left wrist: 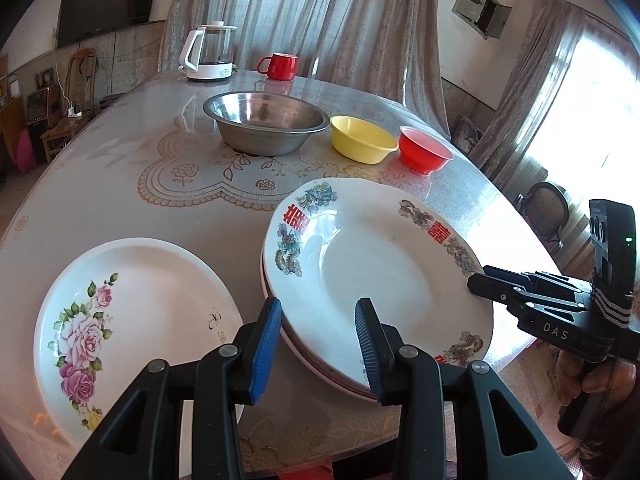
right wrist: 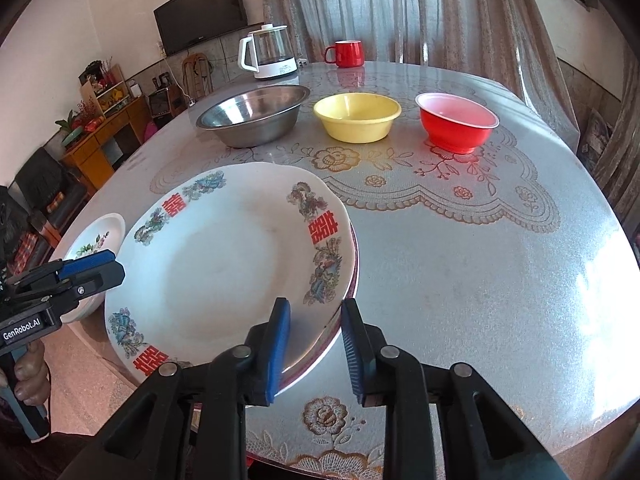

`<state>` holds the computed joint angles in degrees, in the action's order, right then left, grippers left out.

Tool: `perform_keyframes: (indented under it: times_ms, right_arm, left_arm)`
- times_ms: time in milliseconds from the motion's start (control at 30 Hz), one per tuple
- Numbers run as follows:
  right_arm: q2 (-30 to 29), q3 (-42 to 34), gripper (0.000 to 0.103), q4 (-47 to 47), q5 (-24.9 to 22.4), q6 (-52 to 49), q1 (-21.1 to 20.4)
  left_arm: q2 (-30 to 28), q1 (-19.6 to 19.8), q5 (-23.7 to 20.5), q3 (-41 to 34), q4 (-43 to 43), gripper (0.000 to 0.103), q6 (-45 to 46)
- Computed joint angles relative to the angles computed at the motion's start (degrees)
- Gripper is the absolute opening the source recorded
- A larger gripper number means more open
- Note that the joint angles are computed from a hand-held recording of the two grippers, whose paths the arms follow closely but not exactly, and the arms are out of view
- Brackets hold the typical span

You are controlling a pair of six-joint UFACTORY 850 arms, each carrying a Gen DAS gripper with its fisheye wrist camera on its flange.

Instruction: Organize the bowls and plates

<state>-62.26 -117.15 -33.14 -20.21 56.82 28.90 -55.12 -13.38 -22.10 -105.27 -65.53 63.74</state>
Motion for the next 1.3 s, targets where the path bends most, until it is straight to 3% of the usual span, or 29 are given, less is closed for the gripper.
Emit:
perform_keyframes:
  times_ms: [100,433,500,533,600,733,800,967,1033,1300]
  right_arm:
    - [0.44,0.57,0.024,0.38,0.26,-0.77,-0.06]
    - [1.31,1.80,0.020,-1.21,0.39,-0.56,0.14]
    - [1.66,2.31,0.016,-1.70,0.75,-0.11,0.17]
    - [2.05,2.94,0.015,-1.27,1.63,-0.63,0.13]
    - [2.44,3.54,0.010,2.50,3.58,-5.22,0.04]
    - [1.57,2.00,0.011,3.04,2.20,-4.68,-0.08]
    - [2.00,2.57,0.012,-1.44,2.89,0.81,-0.41]
    - [0.95,0.64,0.021,-5.16,5.00,7.73,-1.36]
    - [-0.70,-1.98,0.021,-2.53,4.11,6.03,-1.60]
    - [-5.24,-9.01,0.021,5.88,-0.41,-3.40,-1.68]
  left_arm:
    - [0.07,-0.05,-0.62,0.13,-0.29,0.044,1.22]
    - [0.69,0.08,-1.71,1.00,-2.63,0.046,3.83]
    - [0.82,0.58,-6.93,1.12,-5.87,0.046,7.42]
    - [1.08,0.30,-7.38,1.43,-6.00,0.046,8.16]
    - [2.21,-0.85,-3.25,3.09,-6.87,0.046,11.57]
    - [1.90,-0.03,-4.38,2.18,-7.35,0.048,10.14]
    - [1.00,0.62,-2.68,0.22,-7.08,0.061,6.74]
    - [-5.00,2.21,-3.39,-10.27,3.27,0.070,-10.11]
    - [-7.57,2.19,-4.42,-14.62,8.87,0.070,-16.20]
    - [-14.77,1.15,-10.89,-26.44,17.77,0.069,-23.42]
